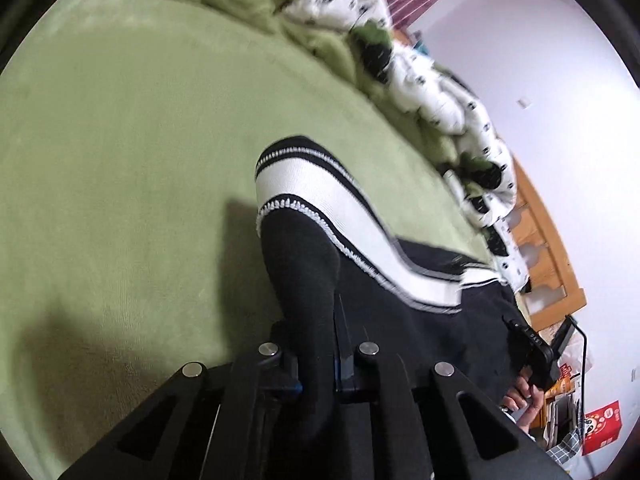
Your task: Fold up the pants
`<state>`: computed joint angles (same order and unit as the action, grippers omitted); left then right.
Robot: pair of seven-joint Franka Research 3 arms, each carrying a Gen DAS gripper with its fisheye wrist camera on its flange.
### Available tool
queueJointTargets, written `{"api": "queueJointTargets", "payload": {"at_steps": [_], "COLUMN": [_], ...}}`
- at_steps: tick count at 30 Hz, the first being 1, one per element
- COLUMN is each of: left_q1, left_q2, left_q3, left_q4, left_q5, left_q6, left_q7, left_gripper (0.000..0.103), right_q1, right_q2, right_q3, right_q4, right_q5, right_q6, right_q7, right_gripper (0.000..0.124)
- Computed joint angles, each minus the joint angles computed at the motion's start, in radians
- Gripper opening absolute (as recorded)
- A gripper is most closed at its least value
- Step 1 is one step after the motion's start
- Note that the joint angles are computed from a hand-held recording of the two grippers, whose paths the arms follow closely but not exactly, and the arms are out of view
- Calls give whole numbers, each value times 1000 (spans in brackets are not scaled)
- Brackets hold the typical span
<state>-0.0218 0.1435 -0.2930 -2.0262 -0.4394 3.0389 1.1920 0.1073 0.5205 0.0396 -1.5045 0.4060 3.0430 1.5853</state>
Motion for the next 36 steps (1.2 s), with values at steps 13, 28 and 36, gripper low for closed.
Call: {"api": "queueJointTargets", "payload": {"at_steps": [13,28,36], "left_q1": [131,219,146], "left_q2": [-357,-474,-540], "left_q3": [81,70,63], "left_q4": [-271,-416,-411], "left_q5": [78,632,795], "left_q6": [-25,-289,-324], "left_q7": [-78,-539,-705], "left_gripper": [9,56,62], "right_q1": [24,-94,-80], "right_q2": [-78,-327,-358], "right_q3": [218,387,291], "right_q4": [49,-427,-507], "right_q5": [93,468,663], "right_q6": [-58,-22,53], "right_q7": [-231,-788,-854], "right_gripper": [14,50,55]}}
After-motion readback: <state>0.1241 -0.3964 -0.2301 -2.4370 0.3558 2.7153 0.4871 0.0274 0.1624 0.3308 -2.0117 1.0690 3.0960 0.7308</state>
